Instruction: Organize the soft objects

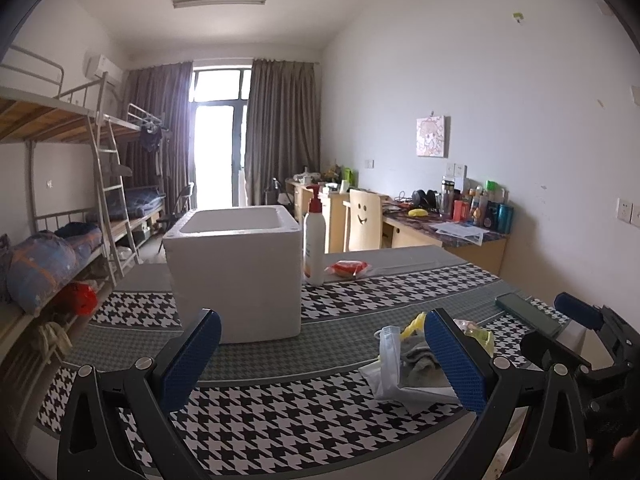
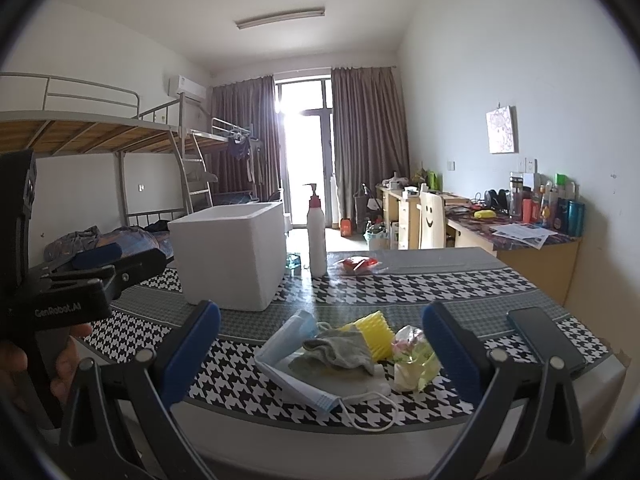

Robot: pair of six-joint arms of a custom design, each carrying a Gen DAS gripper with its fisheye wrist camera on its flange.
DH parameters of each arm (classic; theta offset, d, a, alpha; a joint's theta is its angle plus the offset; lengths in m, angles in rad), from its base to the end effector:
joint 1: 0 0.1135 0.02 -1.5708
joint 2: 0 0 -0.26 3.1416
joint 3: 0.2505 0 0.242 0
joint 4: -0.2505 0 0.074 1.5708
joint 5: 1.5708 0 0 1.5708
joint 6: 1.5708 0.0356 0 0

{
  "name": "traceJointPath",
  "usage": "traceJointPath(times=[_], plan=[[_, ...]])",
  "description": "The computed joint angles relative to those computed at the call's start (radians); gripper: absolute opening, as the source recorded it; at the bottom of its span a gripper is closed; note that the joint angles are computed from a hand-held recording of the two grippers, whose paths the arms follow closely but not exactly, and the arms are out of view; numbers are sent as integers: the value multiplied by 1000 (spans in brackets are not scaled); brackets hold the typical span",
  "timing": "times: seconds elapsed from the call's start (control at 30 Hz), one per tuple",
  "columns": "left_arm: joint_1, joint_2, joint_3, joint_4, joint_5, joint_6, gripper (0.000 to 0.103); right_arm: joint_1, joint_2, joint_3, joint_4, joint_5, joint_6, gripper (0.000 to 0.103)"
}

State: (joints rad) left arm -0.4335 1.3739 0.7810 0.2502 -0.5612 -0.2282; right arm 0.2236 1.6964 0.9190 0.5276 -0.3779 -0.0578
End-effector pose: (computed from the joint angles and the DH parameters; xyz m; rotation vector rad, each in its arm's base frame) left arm 0.2758 -0.1068 0.2522 -0.1816 1.8511 0.0794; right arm 0.3535 0.0939 0.2233 -0.5192 1.7513 0.4606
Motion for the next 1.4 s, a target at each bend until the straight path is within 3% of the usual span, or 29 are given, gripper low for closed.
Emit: traceJointPath(times=[0.83,1.4], plan=[[20,15,11,-16,23,-10,102,-5,-2,25,-45,9,12,102],[67,116,71,-56,142,-18,102,-7,72,96,-123,54,-8,102]])
